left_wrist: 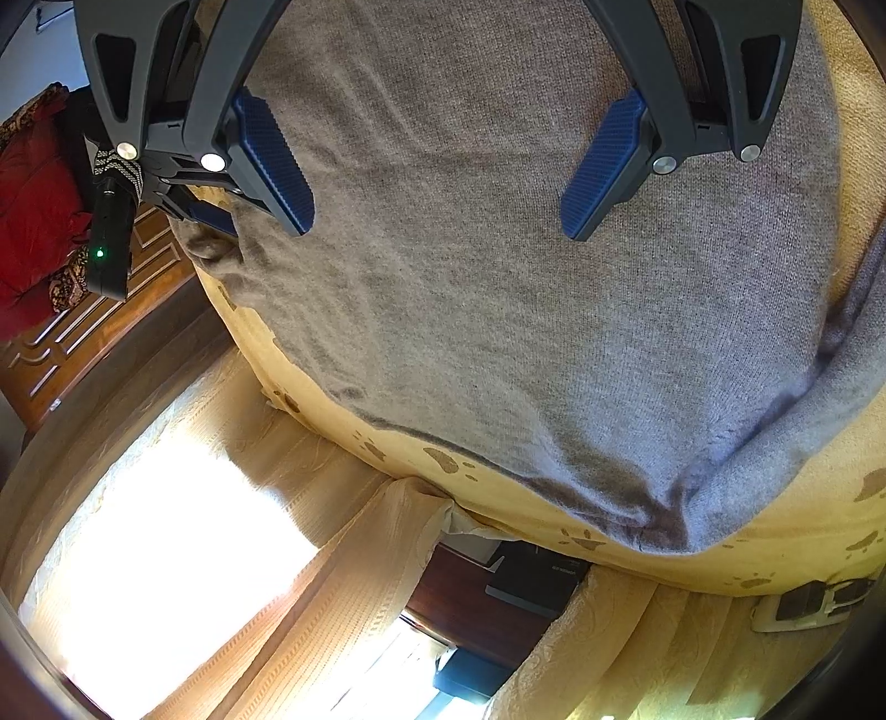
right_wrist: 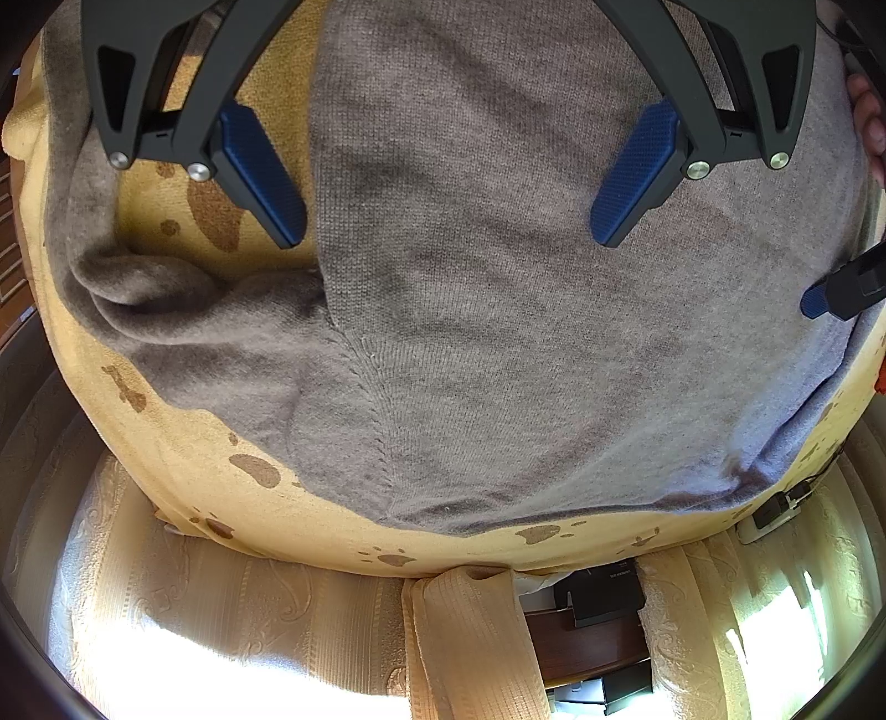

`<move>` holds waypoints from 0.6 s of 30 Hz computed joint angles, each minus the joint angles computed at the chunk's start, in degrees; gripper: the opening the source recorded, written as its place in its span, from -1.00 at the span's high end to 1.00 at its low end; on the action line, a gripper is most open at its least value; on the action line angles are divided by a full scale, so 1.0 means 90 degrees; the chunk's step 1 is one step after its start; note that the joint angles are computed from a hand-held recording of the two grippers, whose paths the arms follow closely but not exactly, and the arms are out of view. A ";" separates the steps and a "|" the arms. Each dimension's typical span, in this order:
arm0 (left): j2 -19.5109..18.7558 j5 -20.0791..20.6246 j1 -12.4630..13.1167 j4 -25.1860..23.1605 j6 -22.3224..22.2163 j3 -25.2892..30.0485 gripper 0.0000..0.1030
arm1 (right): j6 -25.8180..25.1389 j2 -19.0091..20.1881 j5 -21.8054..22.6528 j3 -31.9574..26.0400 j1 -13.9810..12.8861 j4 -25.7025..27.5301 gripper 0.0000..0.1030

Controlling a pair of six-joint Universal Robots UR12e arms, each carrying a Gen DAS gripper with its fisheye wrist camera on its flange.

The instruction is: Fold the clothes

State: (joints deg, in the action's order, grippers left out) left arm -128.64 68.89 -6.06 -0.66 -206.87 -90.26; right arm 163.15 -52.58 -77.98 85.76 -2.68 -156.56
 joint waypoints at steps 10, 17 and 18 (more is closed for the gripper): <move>-0.0005 -0.0016 0.0009 0.0006 0.0002 0.0001 -0.80 | -0.0002 -0.0002 0.0008 -0.0005 -0.0002 0.0008 -0.99; -0.0014 -0.0042 0.0013 0.0050 -0.0042 -0.0002 -0.80 | 0.0000 -0.0003 0.0004 -0.0008 0.0002 0.0011 -0.99; -0.0014 -0.0044 0.0014 0.0053 -0.0045 -0.0002 -0.80 | 0.0000 -0.0003 0.0004 -0.0008 0.0002 0.0011 -0.99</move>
